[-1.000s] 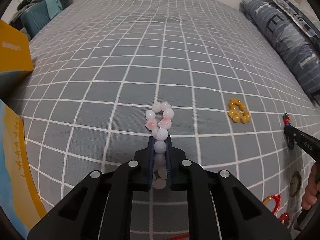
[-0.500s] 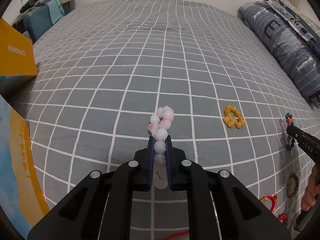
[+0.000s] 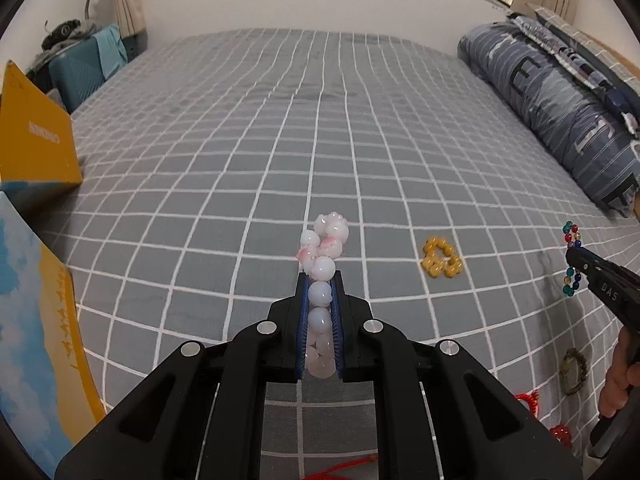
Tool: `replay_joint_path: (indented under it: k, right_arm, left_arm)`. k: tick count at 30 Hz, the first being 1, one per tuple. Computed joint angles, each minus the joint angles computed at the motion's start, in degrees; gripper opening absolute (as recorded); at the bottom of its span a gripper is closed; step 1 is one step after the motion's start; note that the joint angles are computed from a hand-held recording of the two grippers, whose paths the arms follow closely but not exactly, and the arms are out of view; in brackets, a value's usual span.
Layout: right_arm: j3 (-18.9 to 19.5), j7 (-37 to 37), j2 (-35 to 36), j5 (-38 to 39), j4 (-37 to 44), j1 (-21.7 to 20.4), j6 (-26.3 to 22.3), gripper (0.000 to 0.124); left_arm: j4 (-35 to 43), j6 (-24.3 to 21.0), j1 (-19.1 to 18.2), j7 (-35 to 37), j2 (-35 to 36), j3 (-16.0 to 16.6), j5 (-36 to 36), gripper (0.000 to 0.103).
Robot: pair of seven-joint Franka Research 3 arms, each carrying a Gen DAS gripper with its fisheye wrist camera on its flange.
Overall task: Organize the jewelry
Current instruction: 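Carry both bracelets over the white box with both tools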
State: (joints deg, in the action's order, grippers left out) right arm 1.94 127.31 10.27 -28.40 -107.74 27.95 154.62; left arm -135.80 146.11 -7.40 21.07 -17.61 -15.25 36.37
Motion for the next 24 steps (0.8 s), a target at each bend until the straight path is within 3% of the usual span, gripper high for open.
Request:
replay_joint_path:
  k: [11, 24]
  right_arm:
    - [-0.2, 9.4, -3.0, -11.4, -2.1, 0.6, 3.5, 0.018]
    - [2.3, 11.7, -4.8, -13.9, -1.6, -0.1, 2.1, 0.018]
  left_arm:
    - [0.5, -3.7, 1.2, -6.9, -3.6, -3.5, 9.0, 0.01]
    - [0.0, -6.5, -0.9, -6.1, -6.4, -2.4, 6.8, 0.01]
